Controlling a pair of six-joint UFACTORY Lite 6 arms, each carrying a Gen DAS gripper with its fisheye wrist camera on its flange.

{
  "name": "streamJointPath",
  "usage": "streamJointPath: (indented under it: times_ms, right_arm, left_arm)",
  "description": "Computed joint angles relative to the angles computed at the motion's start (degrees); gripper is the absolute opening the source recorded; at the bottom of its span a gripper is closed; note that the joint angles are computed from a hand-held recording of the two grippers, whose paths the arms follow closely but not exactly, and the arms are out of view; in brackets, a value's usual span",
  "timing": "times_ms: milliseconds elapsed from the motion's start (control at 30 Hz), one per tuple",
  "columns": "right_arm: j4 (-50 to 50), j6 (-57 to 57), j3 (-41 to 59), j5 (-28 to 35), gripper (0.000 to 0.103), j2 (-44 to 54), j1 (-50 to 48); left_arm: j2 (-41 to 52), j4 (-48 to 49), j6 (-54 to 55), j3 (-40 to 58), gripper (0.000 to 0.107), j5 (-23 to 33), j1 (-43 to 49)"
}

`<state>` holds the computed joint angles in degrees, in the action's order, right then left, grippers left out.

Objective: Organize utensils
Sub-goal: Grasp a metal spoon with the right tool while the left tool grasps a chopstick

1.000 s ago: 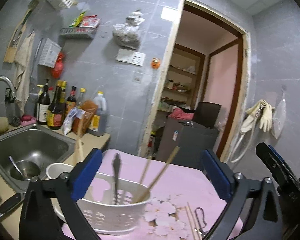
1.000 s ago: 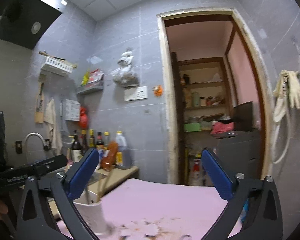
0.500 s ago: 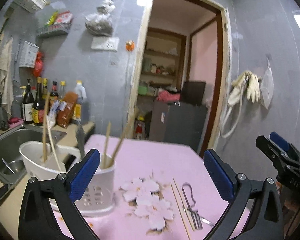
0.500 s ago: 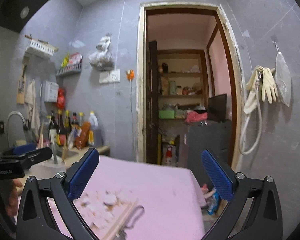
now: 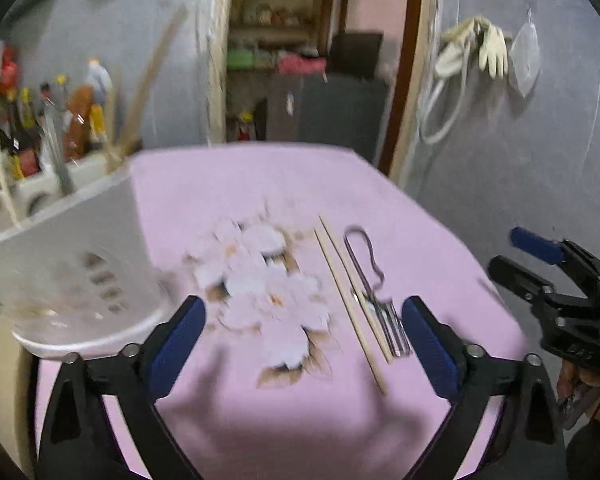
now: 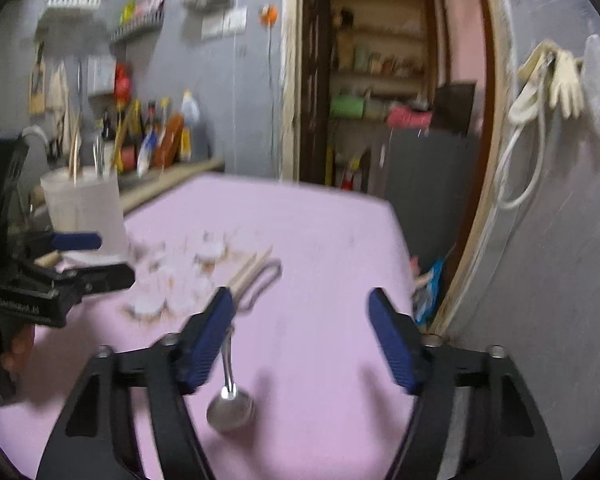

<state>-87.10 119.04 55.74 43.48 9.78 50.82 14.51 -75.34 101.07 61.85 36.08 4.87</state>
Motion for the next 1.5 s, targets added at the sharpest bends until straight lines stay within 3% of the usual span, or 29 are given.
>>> streamJointPath:
  times_ms: [167,367,533,633,733,867,1167,1233,1367,1500]
  right_arm:
    - [5.59,-6.02,1.77,-8.35,0.04,3.4,-2.55]
    - [12.17,-14.9,4.74,-13.37,0.035,7.11,-3.27]
    - [18.84,-23.72,8.23,-16.55,0.034,10.87,-4.32]
    - [21.54,-28.29,11.01,-15.03,0.031,13.21,-4.23]
    - [22.57,-30.58,13.14,-12.6,0.011,15.02,-4.63]
    - [22.52,-30.91,12.79,-13.0,0.001,14.3,-7.1]
    - [21.93,-31.97,16.32,-10.07,0.001,16.19,-9.79]
    - [23.21,-33.56,17.12,-12.74,0.002,16.38,-12.5]
    - [35.67,-47.76,21.22,-17.98,0.009,18.08,-17.62]
    - [54.87,-66.68,27.05,-21.52,0.01,21.85,-22.69]
  left_arm:
    - [7.04,15.58,-15.64,7.92,0.06,1.99,-3.04]
    - [13.39,25.54,-26.37,14.87,0.033,4.55,-6.31]
    - [17.35,28.55,-31.13,19.91,0.028,5.84,-7.85]
    - [19.32,31.05,-34.9,23.53,0.022,6.88,-8.87]
    - [21.47,32.84,-37.87,27.14,0.016,7.77,-9.31]
    - [24.18,34.57,-40.71,31.52,0.01,8.88,-9.72]
    - [30.15,38.86,-47.48,41.82,0.007,10.69,-11.95]
    - [31.08,39.59,-47.55,43.05,0.007,10.72,-12.66]
    - [35.7,42.65,-48.89,51.05,0.007,15.31,-12.98]
    - [43.32,44.41,-53.5,63.97,0.007,23.38,-12.28]
